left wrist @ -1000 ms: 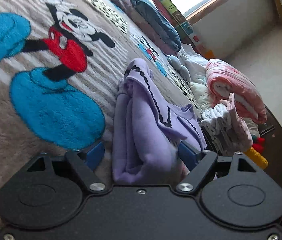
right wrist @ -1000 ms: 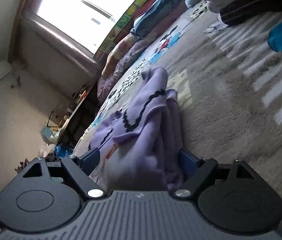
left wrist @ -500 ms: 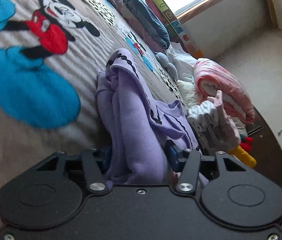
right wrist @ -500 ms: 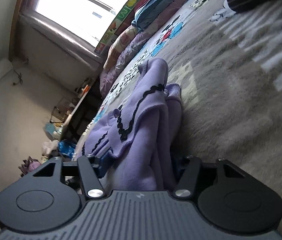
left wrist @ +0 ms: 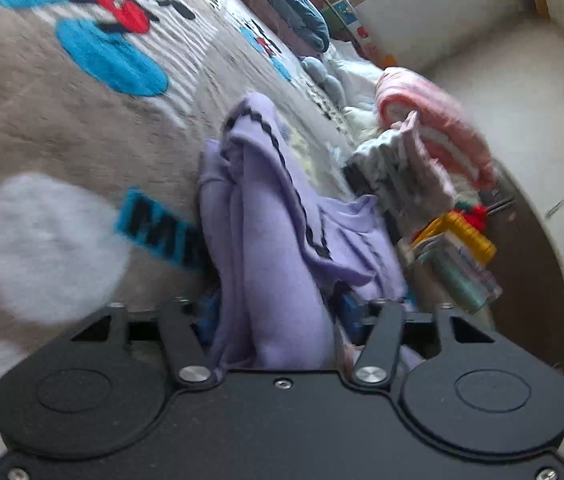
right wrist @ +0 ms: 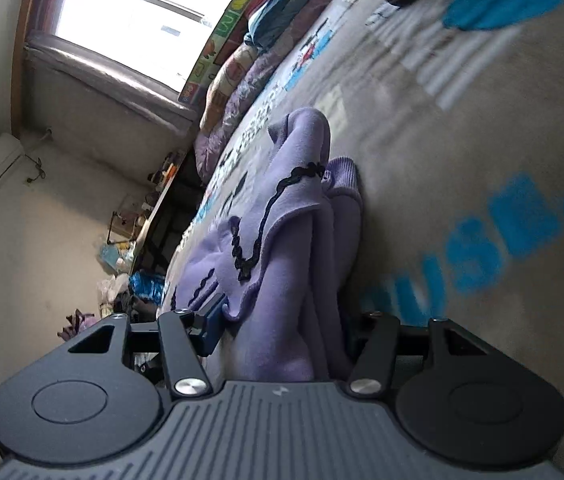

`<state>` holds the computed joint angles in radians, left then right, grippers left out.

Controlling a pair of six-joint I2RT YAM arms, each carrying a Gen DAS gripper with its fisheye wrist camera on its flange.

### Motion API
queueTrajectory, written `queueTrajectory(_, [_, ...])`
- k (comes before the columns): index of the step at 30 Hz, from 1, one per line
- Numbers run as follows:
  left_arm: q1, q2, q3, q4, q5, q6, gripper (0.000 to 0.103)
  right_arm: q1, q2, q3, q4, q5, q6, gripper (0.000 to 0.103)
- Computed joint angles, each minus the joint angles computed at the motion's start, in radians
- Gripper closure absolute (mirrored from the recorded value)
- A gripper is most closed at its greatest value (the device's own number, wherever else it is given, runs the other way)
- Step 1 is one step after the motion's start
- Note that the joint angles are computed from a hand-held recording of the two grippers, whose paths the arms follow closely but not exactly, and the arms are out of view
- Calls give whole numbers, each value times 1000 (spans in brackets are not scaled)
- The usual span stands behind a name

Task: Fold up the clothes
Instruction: 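Lift the lavender sweatshirt with both grippers and carry it toward the clothes stacks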

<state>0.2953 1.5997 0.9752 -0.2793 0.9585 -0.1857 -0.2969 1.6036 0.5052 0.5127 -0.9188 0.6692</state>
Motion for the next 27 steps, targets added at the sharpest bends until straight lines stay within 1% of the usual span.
queueTrajectory(1, [14,-7,-6,4,-1,3,37,-14,-39,-31,-23,-8,-22,46])
queueTrajectory(2, [27,-14,-12,9,-2,6,34,-29,-79,-60,-50,-17,-45,45])
queueTrajectory(3, [41,-21,-18,13,-2,9,29,-46,-117,-87,-65,-21,-64,43])
queueTrajectory(4, [54,-27,-24,18,-3,13,25,-63,-144,-108,-54,-21,-66,36])
queueTrajectory(6, [67,-20,-24,19,-3,15,23,-93,-171,-135,-3,-21,-49,30])
queueTrajectory(7, [67,-8,-18,14,-3,14,23,-98,-163,-137,28,-16,-36,26])
queueTrajectory(9, [59,20,1,-3,-5,16,22,-98,-132,-136,83,-5,-14,21])
queueTrajectory(11, [51,23,1,-3,0,29,18,-81,-85,-126,117,0,-9,19])
queueTrajectory(13, [38,25,-2,12,1,34,14,-45,-64,-111,112,25,-37,15])
queueTrajectory(15, [22,24,-12,37,-7,41,13,-7,-57,-111,118,50,-61,11])
queueTrajectory(17, [-2,25,-20,70,-25,34,14,17,-36,-94,120,61,-66,10])
queueTrajectory(18, [-12,28,-21,84,-28,30,15,28,-27,-84,117,64,-70,10])
queueTrajectory(19, [-19,36,-16,85,-28,33,21,40,-22,-73,108,69,-78,10])
queueTrajectory(20, [-25,45,-10,86,-28,36,22,52,-18,-62,98,76,-88,11])
queueTrajectory(22, [-41,59,-4,96,-22,36,29,70,-10,-53,93,88,-102,17])
queueTrajectory(23, [-49,63,-3,101,-24,36,29,80,-5,-48,95,102,-105,18])
queueTrajectory(26, [-68,77,4,116,-23,35,36,97,22,-43,144,115,-85,26])
queueTrajectory(27, [-71,85,7,124,-15,28,39,101,35,-42,164,113,-77,30])
